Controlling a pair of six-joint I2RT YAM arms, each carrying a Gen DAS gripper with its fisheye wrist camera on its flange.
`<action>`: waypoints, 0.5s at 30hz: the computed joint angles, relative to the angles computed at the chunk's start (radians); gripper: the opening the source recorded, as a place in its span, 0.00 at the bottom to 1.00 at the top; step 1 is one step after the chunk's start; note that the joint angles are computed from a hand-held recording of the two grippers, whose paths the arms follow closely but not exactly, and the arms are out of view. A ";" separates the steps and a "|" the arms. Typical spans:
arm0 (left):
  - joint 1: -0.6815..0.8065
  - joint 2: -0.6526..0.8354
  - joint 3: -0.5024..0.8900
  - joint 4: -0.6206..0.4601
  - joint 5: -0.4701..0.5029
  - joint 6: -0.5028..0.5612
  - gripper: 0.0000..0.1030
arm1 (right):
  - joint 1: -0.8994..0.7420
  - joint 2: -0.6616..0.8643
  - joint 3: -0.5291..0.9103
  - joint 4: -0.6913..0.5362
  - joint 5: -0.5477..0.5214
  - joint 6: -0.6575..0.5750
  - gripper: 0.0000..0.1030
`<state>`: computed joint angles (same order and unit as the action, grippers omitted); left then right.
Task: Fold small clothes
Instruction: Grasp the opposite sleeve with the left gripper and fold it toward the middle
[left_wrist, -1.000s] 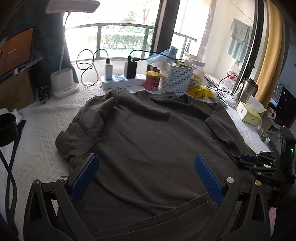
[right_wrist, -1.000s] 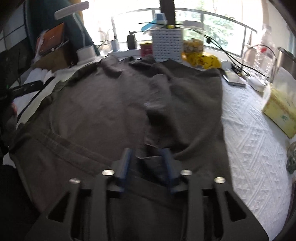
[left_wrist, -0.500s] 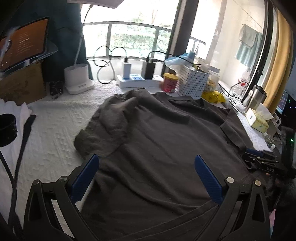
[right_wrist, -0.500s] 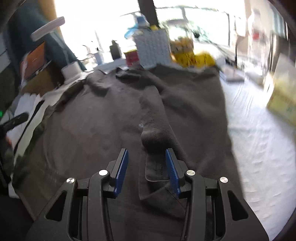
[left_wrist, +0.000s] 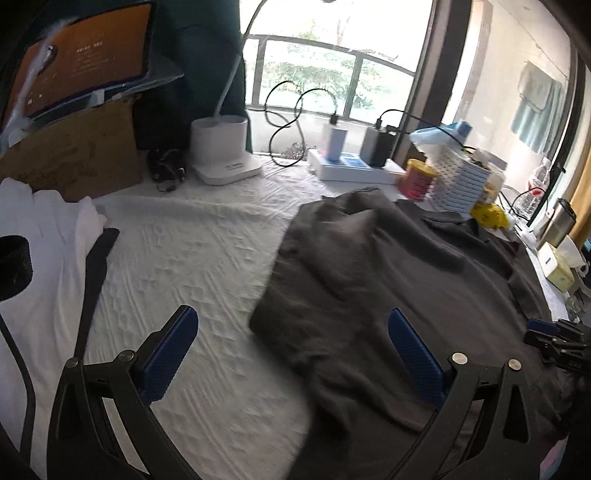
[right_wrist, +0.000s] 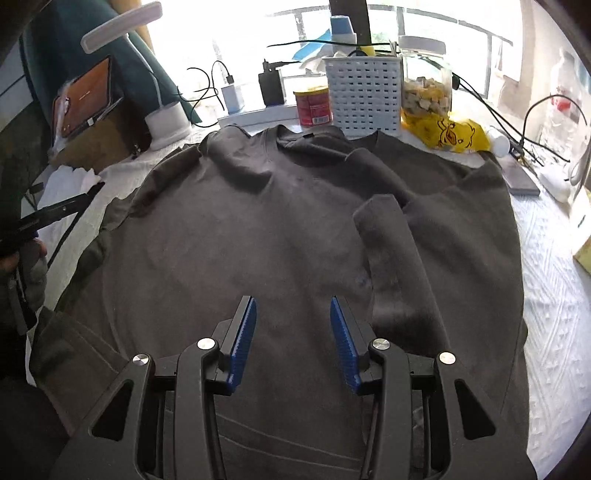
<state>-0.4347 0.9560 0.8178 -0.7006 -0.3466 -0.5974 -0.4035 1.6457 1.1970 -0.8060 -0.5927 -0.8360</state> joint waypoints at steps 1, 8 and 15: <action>0.030 0.000 -0.007 0.015 0.027 0.024 0.98 | 0.009 -0.005 -0.001 0.006 0.009 0.014 0.43; 0.173 0.035 -0.052 0.116 0.184 0.122 0.85 | 0.041 -0.043 -0.016 0.049 0.054 0.087 0.43; 0.285 0.175 0.001 0.180 0.360 0.254 0.75 | 0.054 -0.113 -0.084 0.095 0.079 0.160 0.43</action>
